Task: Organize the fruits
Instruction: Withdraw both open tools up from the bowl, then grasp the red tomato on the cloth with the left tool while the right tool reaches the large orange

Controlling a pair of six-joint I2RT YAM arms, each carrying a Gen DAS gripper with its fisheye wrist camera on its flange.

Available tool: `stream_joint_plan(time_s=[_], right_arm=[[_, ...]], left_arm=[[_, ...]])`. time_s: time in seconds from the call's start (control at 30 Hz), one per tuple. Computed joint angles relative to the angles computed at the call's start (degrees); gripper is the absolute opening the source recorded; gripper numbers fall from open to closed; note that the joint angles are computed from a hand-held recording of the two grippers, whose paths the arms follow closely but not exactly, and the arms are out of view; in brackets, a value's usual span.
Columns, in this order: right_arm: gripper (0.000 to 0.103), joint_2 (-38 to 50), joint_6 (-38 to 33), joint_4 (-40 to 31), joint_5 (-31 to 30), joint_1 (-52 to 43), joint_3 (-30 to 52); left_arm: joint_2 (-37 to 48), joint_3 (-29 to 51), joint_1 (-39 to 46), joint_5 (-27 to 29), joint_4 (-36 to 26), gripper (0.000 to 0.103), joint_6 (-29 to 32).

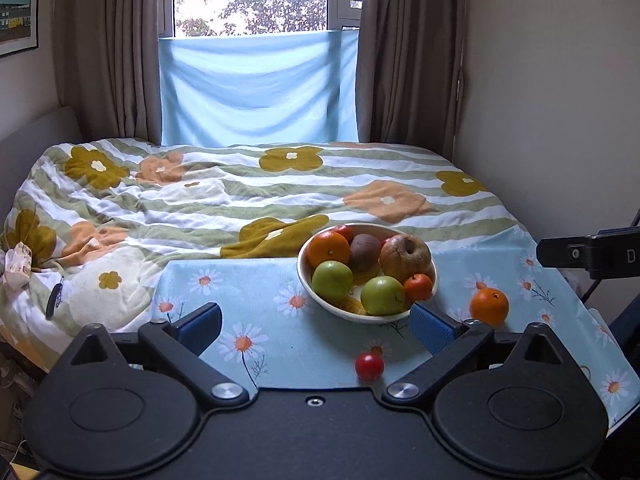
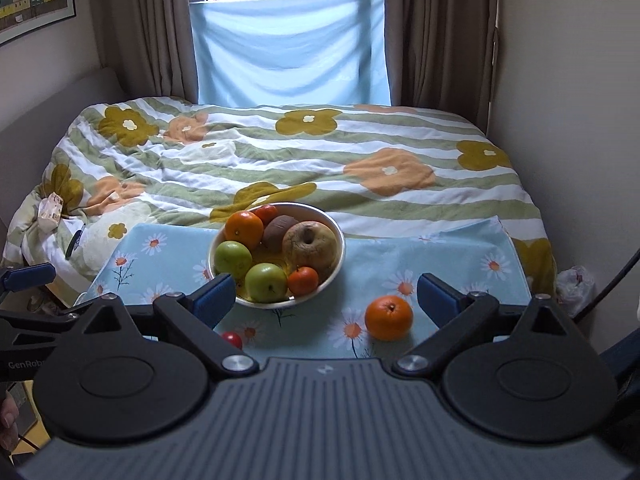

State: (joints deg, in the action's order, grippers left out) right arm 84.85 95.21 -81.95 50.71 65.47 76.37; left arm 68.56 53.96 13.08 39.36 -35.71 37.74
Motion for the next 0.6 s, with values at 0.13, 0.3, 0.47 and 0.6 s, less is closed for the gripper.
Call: stream_joint_plan(time_s=[0.13,0.3,0.47,0.6], right_arm=[[0.103,-5.12,1.33,1.42,-1.71,1.08,-6.66],[0.103,-13.57,-7.67,9.43,-3.76,-1.06,-17.54],[0.103,-23.49,-22.78,21.62,-7.96,-7.79,-28.61],[0.103,-30.25,-35.95,31.98,-13.49,-15.83,-36.8]], left_arm=[[-3.82,-4.33,-1.74,-2.63,0.39,0.102,-1.68],[-7.4,-9.61,-7.78,-9.61,3.29,0.101,-9.04],[-9.77,-15.37,-16.64,-19.22,9.33,0.101,-17.98],[-7.02,-17.9,-23.32,-26.31,14.78,0.095,-24.71]])
